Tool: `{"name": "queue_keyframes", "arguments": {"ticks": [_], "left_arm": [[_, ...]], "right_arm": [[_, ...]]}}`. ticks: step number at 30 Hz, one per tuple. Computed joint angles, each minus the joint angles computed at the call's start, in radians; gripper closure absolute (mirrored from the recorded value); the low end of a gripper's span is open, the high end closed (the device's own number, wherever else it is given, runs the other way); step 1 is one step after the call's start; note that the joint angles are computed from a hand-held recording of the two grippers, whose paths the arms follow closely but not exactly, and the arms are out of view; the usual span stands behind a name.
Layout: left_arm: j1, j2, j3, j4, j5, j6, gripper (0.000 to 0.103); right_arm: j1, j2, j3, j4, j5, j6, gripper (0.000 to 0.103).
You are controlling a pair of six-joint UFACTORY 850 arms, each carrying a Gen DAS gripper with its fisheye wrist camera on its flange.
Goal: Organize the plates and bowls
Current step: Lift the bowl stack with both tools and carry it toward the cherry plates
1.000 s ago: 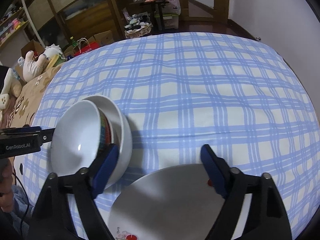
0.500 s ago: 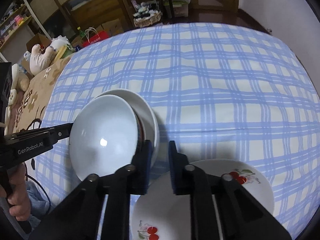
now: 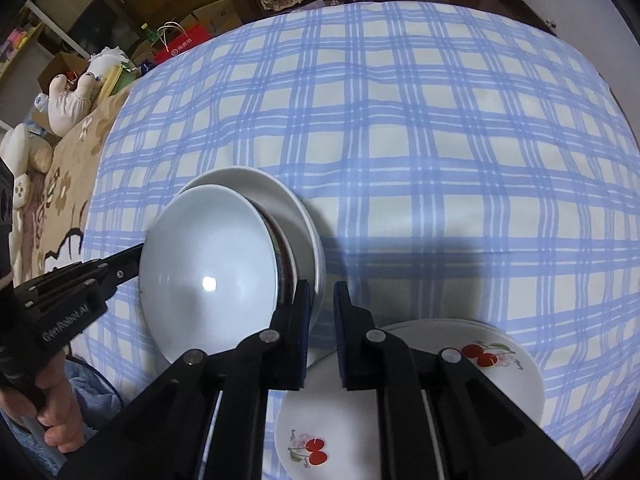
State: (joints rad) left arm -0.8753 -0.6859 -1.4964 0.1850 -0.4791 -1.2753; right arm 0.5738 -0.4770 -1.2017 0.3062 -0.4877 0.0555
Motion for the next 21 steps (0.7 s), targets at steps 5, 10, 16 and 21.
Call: {"name": "queue_keyframes", "arguments": {"ticks": [5,10,16,21], "left_arm": [[-0.003,-0.008,-0.012,0.028,-0.028,-0.011,0.101],[-0.014,-0.028,-0.057,0.027,-0.078,0.002,0.101],[-0.014,-0.005,-0.015,0.05,-0.015,-0.048,0.102],[-0.014,0.005,0.014,0.114,0.028,-0.128,0.102]], "right_arm": [[-0.008,-0.015,-0.008,0.041,-0.013,-0.016,0.089],[-0.004,-0.001,0.018,0.056,0.027,-0.01,0.089],[0.008,0.013,0.038,0.02,0.069,0.047,0.095],[0.004,0.017,0.051,0.042,0.092,0.057,0.096]]}}
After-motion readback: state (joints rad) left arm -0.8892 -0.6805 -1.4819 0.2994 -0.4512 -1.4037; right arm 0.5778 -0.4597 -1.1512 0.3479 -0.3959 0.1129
